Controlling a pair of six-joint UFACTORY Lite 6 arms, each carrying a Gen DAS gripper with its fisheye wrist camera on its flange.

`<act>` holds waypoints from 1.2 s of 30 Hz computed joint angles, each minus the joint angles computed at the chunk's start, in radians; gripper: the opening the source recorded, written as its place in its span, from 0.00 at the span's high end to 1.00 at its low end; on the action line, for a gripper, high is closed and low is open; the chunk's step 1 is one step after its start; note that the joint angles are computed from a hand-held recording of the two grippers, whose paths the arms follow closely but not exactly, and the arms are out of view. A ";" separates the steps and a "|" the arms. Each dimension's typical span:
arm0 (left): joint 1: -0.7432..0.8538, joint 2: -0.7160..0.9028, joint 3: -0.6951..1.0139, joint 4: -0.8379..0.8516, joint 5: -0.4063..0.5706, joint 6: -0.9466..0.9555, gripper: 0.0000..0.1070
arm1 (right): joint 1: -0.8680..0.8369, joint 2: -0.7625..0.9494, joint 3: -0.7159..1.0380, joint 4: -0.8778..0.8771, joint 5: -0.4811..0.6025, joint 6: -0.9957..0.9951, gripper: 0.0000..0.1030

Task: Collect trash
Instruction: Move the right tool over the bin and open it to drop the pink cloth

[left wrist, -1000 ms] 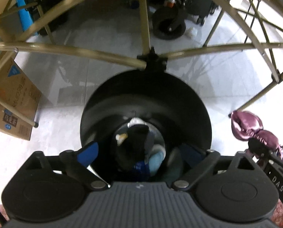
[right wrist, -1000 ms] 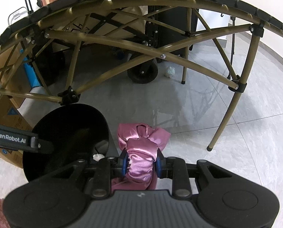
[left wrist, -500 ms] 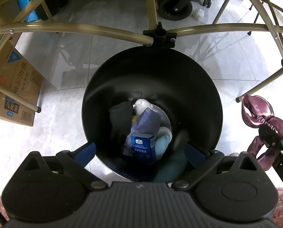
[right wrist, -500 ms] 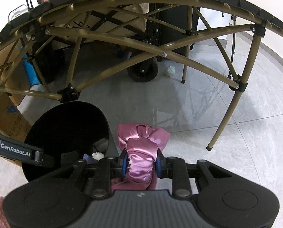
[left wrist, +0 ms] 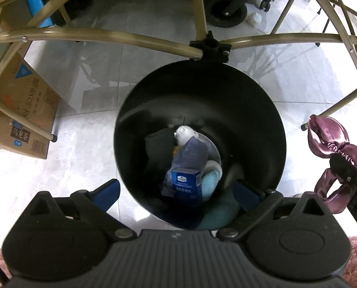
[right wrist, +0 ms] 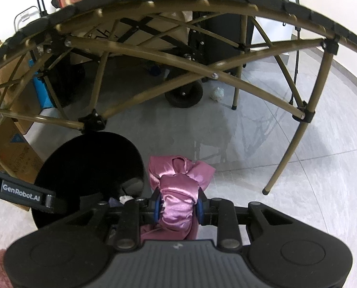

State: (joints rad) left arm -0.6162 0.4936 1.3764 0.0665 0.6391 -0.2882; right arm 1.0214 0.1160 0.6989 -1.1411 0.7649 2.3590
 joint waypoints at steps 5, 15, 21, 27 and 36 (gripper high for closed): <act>0.029 -0.039 -0.028 0.030 -0.002 -0.014 0.04 | 0.007 0.031 0.064 -0.012 0.027 -0.031 0.74; 0.111 -0.118 -0.067 0.117 0.004 -0.060 0.04 | 0.011 0.172 0.281 -0.033 0.036 -0.146 0.74; 0.173 -0.166 -0.100 0.137 0.001 -0.046 0.04 | -0.001 0.274 0.411 -0.015 0.006 -0.228 0.74; 0.207 -0.178 -0.097 0.145 0.019 -0.034 0.04 | -0.014 0.375 0.531 0.035 -0.015 -0.311 0.74; 0.264 -0.191 -0.101 0.136 0.028 -0.015 0.04 | -0.052 0.484 0.626 0.103 -0.040 -0.379 0.74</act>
State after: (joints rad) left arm -0.3523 0.3023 1.2756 0.2027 0.6669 -0.3032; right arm 0.9690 0.6005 1.3247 -1.0384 0.7248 1.9802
